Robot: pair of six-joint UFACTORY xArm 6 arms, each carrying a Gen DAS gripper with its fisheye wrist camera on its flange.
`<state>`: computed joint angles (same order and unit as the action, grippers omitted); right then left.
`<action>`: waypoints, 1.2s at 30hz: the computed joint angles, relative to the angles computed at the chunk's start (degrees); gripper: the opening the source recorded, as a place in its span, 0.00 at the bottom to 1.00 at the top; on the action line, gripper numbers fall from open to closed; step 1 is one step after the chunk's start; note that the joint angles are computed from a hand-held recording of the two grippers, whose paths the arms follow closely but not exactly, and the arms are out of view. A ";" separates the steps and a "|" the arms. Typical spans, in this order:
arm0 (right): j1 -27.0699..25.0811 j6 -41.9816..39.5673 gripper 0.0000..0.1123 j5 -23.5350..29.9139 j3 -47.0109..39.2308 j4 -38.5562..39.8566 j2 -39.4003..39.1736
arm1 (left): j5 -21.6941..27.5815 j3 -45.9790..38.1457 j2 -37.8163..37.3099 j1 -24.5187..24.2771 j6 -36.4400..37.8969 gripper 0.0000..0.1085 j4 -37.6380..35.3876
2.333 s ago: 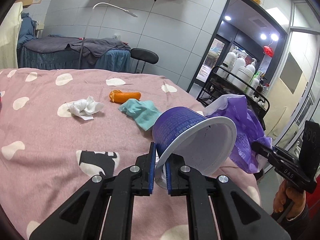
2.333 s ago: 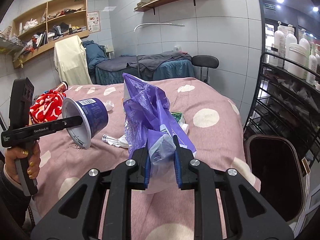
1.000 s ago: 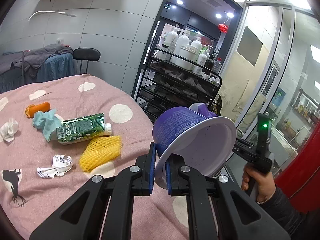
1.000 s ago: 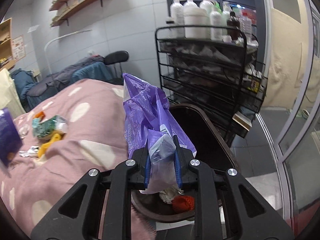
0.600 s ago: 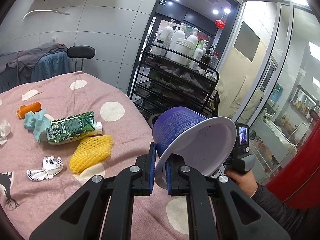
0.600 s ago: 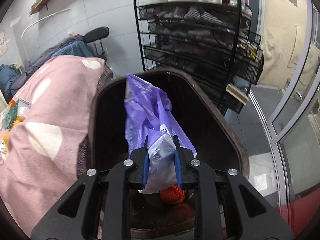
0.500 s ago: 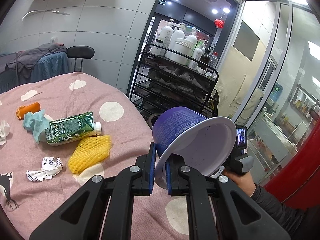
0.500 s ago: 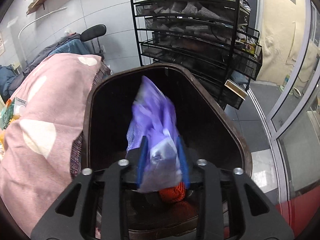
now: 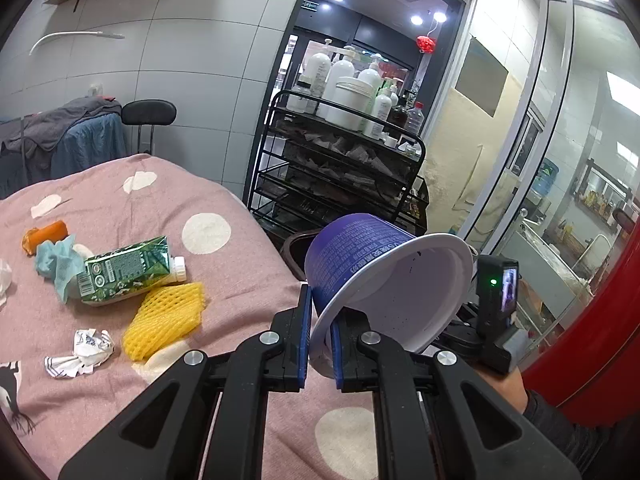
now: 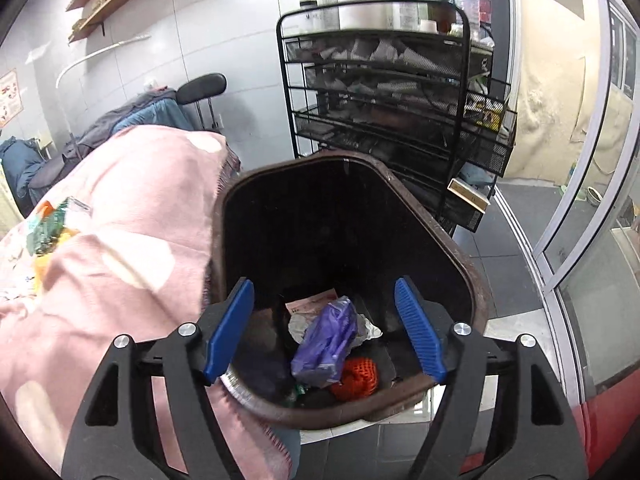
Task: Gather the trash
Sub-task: 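Open the right tool over the bin to drop the purple bag, then lower the blue-and-white cup into the bin and open the left tool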
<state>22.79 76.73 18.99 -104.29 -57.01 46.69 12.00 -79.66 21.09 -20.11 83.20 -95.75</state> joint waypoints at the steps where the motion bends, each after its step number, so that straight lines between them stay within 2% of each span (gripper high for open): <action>1: 0.20 2.71 0.69 -0.05 1.39 -2.76 -1.32 | -0.06 -0.53 0.33 -0.17 -0.30 0.09 0.40; 3: 0.56 6.70 0.72 0.26 3.09 -7.02 -3.14 | 0.38 -1.39 0.86 -0.36 -1.23 0.09 1.56; 8: 1.36 13.42 0.77 0.56 6.44 -13.76 -6.71 | 2.34 -5.20 3.84 -0.61 -8.95 0.09 8.67; 13: 2.45 18.64 0.79 1.18 9.30 -19.95 -9.59 | 2.01 -10.09 8.24 -1.38 -17.94 0.09 18.76; 23: 3.91 22.90 0.81 1.99 12.95 -25.00 -12.71 | 8.31 -23.33 18.75 -1.62 -39.94 0.09 41.40; 29: 3.91 26.43 0.81 2.36 16.26 -27.96 -14.80 | 12.54 -31.70 24.66 -2.47 -48.98 0.09 53.33; 36: 3.49 28.94 0.81 2.34 19.12 -29.26 -16.28 | 18.74 -44.20 32.62 -3.26 -57.14 0.09 63.18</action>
